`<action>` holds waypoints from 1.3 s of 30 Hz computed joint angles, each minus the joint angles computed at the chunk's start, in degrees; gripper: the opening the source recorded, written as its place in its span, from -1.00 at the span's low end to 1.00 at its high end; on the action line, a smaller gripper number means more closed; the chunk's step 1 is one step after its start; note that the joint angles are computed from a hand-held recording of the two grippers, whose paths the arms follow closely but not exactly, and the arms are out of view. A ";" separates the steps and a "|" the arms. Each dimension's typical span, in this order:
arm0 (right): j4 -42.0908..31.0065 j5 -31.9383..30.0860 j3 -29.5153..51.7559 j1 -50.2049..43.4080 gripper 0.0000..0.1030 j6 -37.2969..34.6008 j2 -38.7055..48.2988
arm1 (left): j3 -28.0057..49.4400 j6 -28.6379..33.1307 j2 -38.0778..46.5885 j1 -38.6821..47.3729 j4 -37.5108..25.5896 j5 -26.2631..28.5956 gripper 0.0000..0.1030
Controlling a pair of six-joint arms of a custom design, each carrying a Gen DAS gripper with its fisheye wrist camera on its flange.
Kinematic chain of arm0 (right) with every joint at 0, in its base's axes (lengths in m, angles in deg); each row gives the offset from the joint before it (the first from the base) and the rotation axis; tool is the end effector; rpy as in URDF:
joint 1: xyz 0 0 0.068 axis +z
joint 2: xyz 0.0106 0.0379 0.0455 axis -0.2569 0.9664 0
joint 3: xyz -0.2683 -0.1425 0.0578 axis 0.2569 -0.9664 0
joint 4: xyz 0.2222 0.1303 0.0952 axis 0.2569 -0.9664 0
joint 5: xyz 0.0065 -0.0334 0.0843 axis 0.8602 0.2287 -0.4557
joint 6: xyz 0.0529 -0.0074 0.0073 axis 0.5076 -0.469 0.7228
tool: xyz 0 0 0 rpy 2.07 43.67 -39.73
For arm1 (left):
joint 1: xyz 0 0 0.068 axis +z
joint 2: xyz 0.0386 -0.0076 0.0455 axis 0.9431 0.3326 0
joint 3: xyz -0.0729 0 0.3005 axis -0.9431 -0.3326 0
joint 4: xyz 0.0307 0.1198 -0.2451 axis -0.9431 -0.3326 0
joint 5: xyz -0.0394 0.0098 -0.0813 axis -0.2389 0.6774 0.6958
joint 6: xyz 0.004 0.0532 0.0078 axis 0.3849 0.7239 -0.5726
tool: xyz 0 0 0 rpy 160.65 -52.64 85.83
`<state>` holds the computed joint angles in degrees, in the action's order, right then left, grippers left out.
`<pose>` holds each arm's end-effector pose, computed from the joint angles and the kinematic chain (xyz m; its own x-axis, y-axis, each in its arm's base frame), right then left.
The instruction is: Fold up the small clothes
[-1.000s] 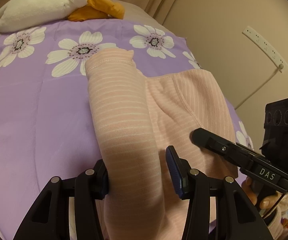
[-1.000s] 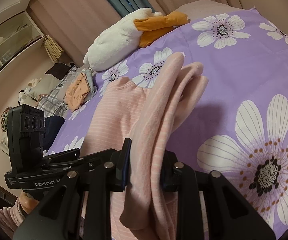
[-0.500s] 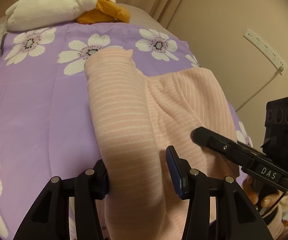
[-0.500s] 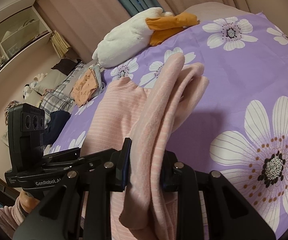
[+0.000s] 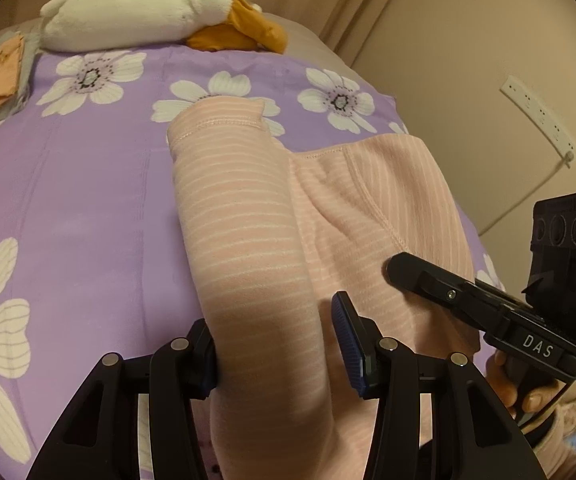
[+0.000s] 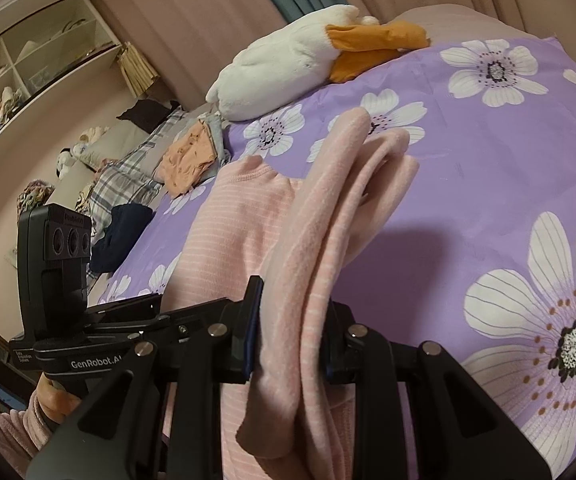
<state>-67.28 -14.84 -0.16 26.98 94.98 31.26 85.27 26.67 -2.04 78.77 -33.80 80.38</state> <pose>0.1167 0.0877 0.2055 -0.5947 0.4055 -0.6942 0.0547 0.8819 0.4683 0.2424 0.0103 0.2003 -0.6925 0.4153 -0.5899 0.6884 0.6250 -0.3681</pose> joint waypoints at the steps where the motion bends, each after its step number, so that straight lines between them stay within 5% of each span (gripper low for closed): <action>1: 0.54 -0.13 0.29 0.05 -0.51 -0.18 0.94 | 0.16 0.17 0.26 0.27 -0.01 0.00 -0.06; 39: 17.74 -14.86 11.98 -11.23 -0.51 -11.41 30.52 | 10.38 -4.56 13.93 5.06 6.14 0.16 -0.06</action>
<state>-49.54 -29.70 11.82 15.75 83.57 61.78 95.65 22.11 11.88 83.84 -27.66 80.54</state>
